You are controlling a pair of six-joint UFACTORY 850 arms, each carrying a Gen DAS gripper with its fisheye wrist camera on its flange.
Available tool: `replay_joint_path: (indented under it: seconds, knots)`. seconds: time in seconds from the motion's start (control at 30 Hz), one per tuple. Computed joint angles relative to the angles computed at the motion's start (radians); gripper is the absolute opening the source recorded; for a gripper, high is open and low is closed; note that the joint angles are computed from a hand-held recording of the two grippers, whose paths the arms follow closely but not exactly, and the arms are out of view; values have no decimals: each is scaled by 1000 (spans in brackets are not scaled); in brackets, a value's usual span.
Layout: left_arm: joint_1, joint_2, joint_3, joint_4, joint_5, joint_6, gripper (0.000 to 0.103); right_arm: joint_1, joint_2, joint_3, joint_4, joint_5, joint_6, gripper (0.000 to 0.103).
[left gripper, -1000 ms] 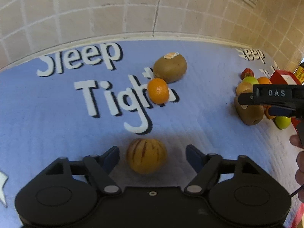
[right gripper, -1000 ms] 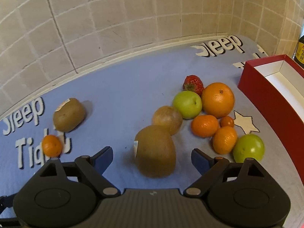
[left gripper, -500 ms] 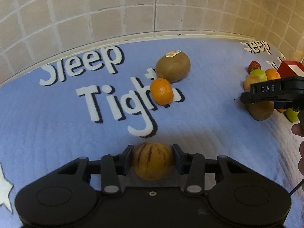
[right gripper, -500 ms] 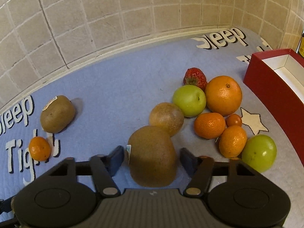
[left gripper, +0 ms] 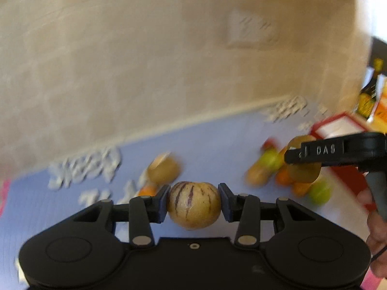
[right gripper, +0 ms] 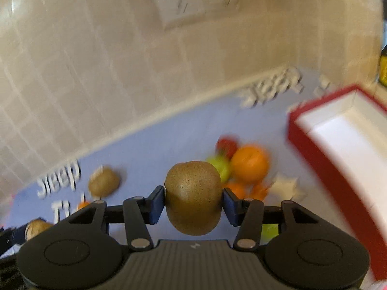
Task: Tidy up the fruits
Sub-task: 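Carry both fruits into the red box and open both tools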
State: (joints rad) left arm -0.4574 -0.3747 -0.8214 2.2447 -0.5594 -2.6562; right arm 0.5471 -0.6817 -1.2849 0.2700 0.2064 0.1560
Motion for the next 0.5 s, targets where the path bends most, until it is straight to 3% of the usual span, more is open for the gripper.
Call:
replay_joint_path:
  seconds: [0.13,0.27,0.4,0.5]
  knots:
    - [-54,-46,-136,43,-23,35,51,-78,100,88,-43,92,25,53]
    - [-82,-147,-317,234,17,-71,51,-176,153,125,95,170,-109,53]
    - [-87,-322,-581,409,178,-199,51,-268,122,78,255,148,-261,53]
    - [-93,-489,-819,387,326,-160,51,-334,51,5,253,73,-253,53]
